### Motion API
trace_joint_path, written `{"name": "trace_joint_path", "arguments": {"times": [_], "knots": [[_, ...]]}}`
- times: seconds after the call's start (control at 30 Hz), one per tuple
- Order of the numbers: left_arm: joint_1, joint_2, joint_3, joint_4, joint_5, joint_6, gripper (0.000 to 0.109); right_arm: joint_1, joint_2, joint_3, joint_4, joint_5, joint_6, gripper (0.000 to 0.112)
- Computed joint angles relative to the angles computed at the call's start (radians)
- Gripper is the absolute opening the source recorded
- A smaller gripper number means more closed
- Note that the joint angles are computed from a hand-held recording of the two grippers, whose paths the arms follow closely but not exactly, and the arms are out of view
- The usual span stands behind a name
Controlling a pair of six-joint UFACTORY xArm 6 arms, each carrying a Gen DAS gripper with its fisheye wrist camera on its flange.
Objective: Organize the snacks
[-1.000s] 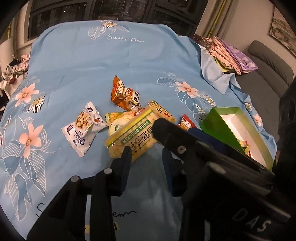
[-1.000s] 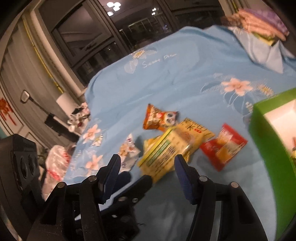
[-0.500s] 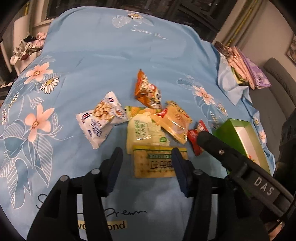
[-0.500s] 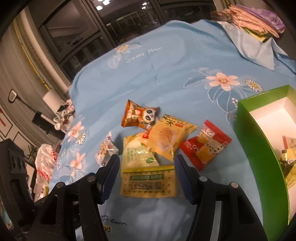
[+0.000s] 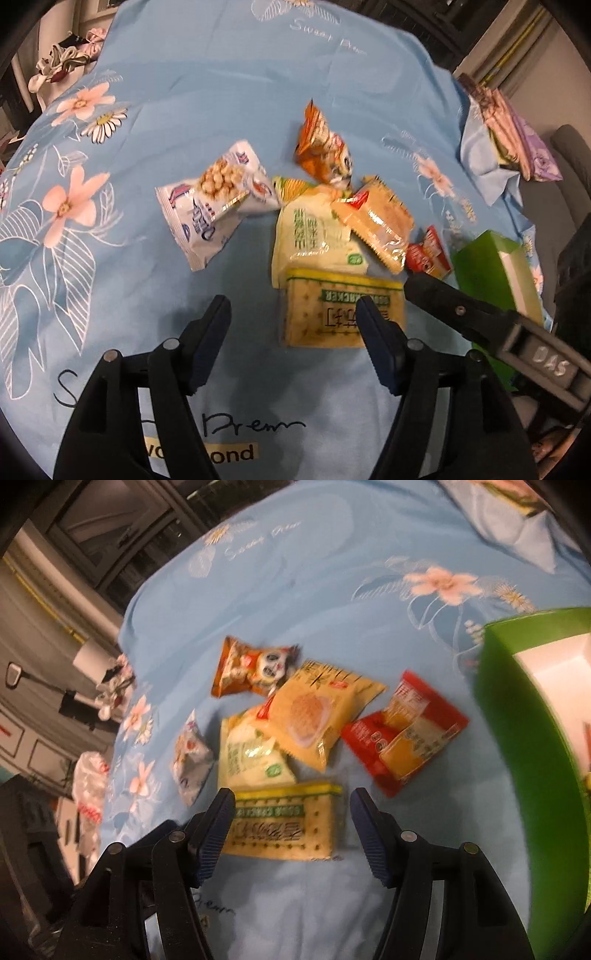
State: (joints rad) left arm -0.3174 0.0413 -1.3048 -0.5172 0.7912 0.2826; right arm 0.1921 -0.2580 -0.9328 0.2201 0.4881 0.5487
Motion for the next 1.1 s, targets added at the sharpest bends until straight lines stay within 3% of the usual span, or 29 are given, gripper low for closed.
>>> {"name": "trace_joint_path", "arguments": {"times": [0.27, 0.37, 0.43, 0.5, 0.53, 0.73, 0.9, 1.1], "knots": [[-0.016, 0.027, -0.007, 0.051, 0.014, -0.008, 0.068, -0.009, 0.058, -0.026, 0.160, 0.027, -0.103, 0.065], [-0.013, 0.035, -0.007, 0.027, 0.028, 0.000, 0.068, -0.008, 0.069, -0.032, 0.111, 0.027, -0.065, 0.065], [-0.014, 0.030, 0.000, 0.017, 0.022, 0.012, 0.065, -0.014, 0.075, -0.032, 0.159, 0.031, -0.099, 0.065], [-0.004, 0.033, -0.007, -0.047, 0.055, 0.061, 0.052, -0.015, 0.077, -0.029, 0.167, 0.029, -0.116, 0.065], [-0.004, 0.034, -0.010, -0.063, 0.066, 0.068, 0.052, -0.013, 0.078, -0.030, 0.162, 0.029, -0.117, 0.065], [-0.028, -0.008, 0.041, -0.047, 0.003, 0.067, 0.050, -0.004, 0.073, -0.031, 0.088, 0.030, -0.072, 0.062], [-0.057, -0.078, 0.103, -0.003, -0.100, 0.044, 0.048, 0.007, 0.048, -0.018, 0.099, -0.007, -0.084, 0.062], [-0.091, -0.142, 0.146, -0.065, -0.200, 0.105, 0.048, 0.013, -0.035, 0.015, -0.083, -0.071, 0.015, 0.062]]}}
